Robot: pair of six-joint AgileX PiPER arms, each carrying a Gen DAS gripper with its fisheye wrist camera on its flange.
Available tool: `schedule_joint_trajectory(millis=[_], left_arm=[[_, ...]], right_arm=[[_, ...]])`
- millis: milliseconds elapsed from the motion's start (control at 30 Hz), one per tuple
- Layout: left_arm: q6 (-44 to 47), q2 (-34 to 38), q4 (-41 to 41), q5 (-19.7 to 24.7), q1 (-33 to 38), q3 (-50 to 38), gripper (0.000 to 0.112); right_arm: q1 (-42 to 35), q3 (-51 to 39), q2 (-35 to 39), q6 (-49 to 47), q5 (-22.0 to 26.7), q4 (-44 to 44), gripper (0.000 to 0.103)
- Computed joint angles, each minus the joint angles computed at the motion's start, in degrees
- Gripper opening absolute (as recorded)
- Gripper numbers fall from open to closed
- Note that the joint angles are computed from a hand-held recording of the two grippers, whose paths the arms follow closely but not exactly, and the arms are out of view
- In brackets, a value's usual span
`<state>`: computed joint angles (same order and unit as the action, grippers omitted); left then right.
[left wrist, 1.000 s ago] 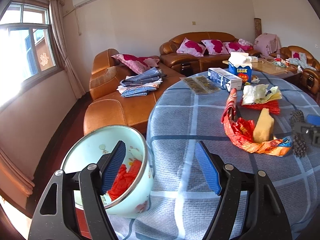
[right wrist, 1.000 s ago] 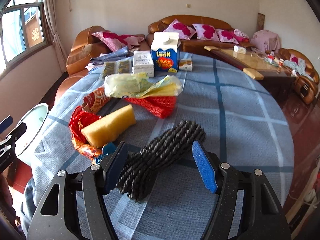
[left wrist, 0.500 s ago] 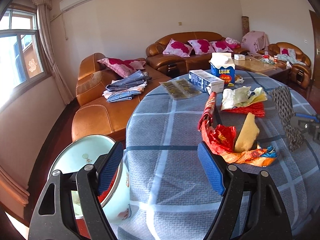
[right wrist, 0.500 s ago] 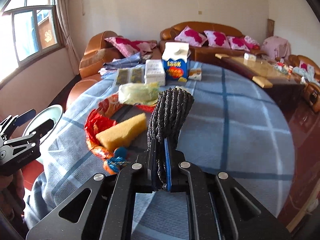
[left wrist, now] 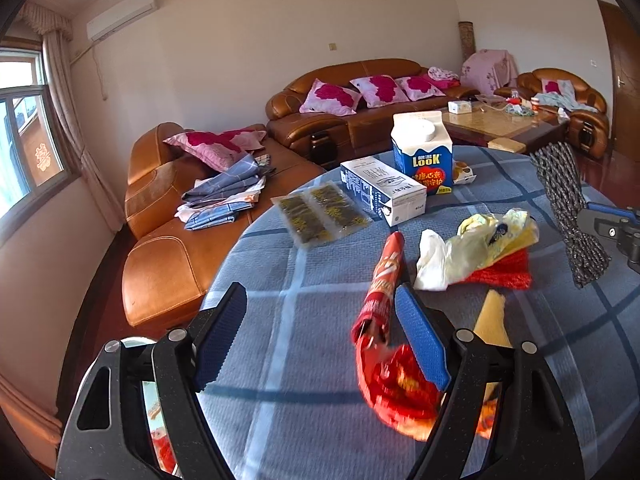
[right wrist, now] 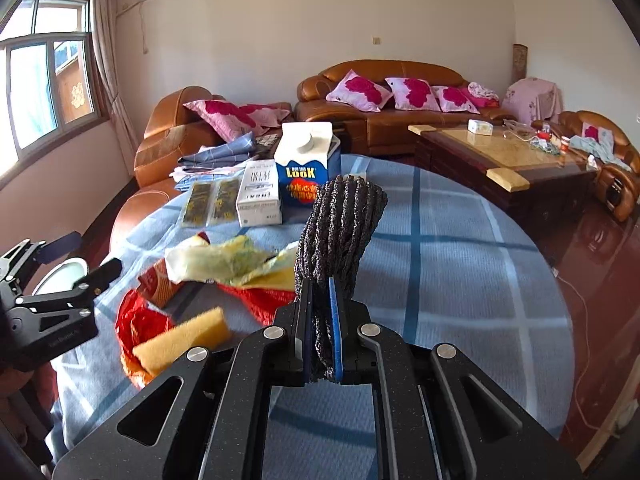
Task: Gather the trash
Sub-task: 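Grasp the black braided scrubber with the right tool while the left tool grasps the red tube wrapper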
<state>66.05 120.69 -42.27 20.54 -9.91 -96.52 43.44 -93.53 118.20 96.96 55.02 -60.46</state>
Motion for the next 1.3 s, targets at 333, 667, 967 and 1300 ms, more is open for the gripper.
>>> schedule_joint_trajectory(millis=[333, 667, 967, 1300], left_arm=[[-18.8, 9.0, 19.5, 8.2, -3.1, -14.0, 0.075], [-18.5, 14.8, 20.3, 21.2, -2.9, -24.9, 0.021], [-8.1, 6.0, 7.5, 10.9, 0.0, -10.6, 0.02], [7.5, -3.1, -9.3, 5.1, 3.8, 1.4, 0.02]], right_arm=[[-2.5, -1.1, 1.2, -2.2, -3.0, 1.7, 0.009], [-2.4, -1.5, 1.6, -2.5, -3.9, 1.8, 0.009], [0.0, -1.6, 0.6, -1.1, -2.3, -1.6, 0.009], [2.1, -9.4, 4.3, -6.1, -2.0, -1.8, 0.009]])
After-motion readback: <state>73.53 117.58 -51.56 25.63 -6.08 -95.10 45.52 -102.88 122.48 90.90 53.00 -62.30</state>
